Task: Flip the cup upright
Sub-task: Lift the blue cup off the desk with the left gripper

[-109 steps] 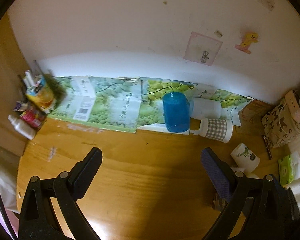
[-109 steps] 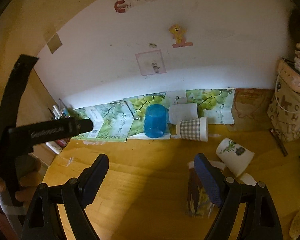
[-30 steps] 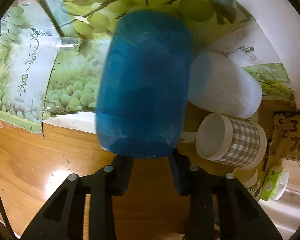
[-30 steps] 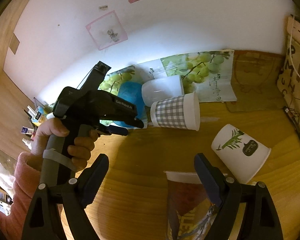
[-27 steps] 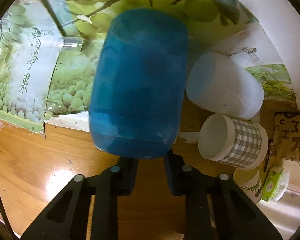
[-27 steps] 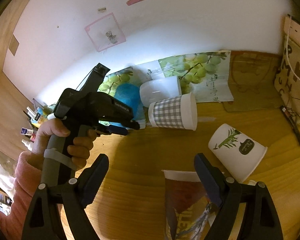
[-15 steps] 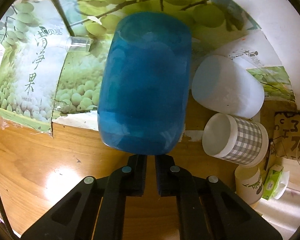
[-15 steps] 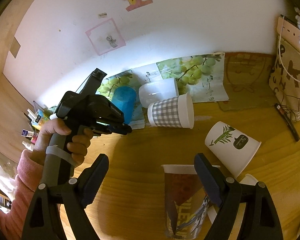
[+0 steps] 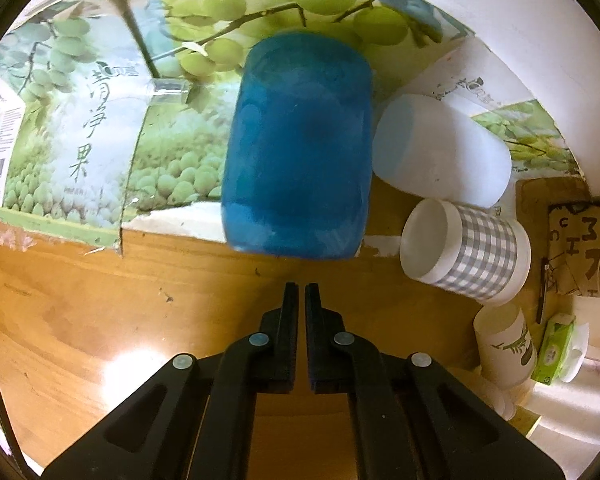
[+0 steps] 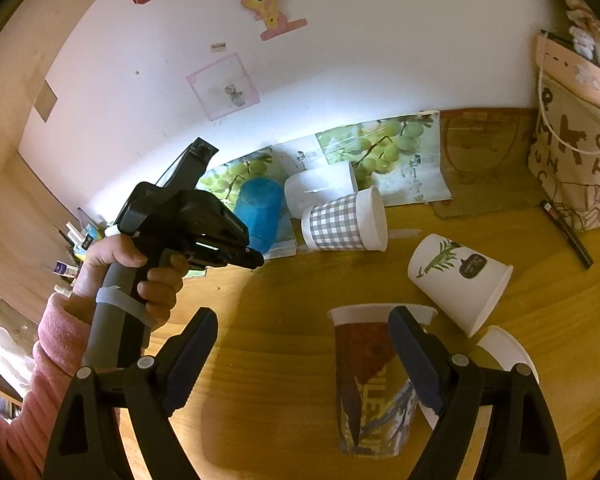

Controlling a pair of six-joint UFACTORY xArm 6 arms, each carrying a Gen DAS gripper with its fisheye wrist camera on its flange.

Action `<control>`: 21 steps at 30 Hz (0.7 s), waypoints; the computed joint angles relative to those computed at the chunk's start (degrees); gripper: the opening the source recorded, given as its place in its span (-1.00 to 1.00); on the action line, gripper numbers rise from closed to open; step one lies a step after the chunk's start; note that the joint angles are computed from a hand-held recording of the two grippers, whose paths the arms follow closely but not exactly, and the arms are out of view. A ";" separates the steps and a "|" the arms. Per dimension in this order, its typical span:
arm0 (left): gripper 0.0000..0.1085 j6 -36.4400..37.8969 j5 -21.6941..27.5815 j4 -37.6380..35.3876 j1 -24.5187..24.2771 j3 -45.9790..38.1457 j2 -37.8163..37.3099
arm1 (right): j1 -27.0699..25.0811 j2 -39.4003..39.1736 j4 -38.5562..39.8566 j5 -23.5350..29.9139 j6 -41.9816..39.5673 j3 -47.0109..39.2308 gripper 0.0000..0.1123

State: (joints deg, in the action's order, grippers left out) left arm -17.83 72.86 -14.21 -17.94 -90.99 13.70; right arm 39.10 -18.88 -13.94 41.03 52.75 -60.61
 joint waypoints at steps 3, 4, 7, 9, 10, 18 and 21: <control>-0.95 -0.10 0.91 -0.27 0.40 -0.09 -1.33 | 0.29 -1.41 -0.90 0.02 1.55 1.11 0.56; -0.96 0.00 1.33 -0.19 0.47 0.29 -2.02 | 0.39 -2.00 -1.37 0.20 2.21 1.48 0.56; -0.95 0.43 0.98 0.52 0.21 2.48 -4.53 | 0.57 -3.34 -2.38 0.46 3.67 2.27 0.56; -0.93 -0.03 0.62 1.21 -0.32 2.54 -4.92 | 0.69 -4.04 -2.88 0.68 4.40 2.63 0.56; -0.91 -0.24 0.75 1.54 -0.22 2.58 -5.17 | 0.64 -4.27 -3.10 0.61 4.57 2.84 0.56; 0.17 0.74 -0.62 2.83 -0.86 0.43 -4.74 | 0.32 -5.50 -3.21 0.82 5.73 4.18 0.56; 0.37 0.49 -3.44 3.71 -1.15 0.43 -4.81 | -0.08 -5.08 -2.84 0.70 5.19 4.01 0.56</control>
State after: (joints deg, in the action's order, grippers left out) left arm -17.34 69.41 -10.50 -19.09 -90.56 8.89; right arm 39.02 -23.95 -16.79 41.73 57.94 -56.60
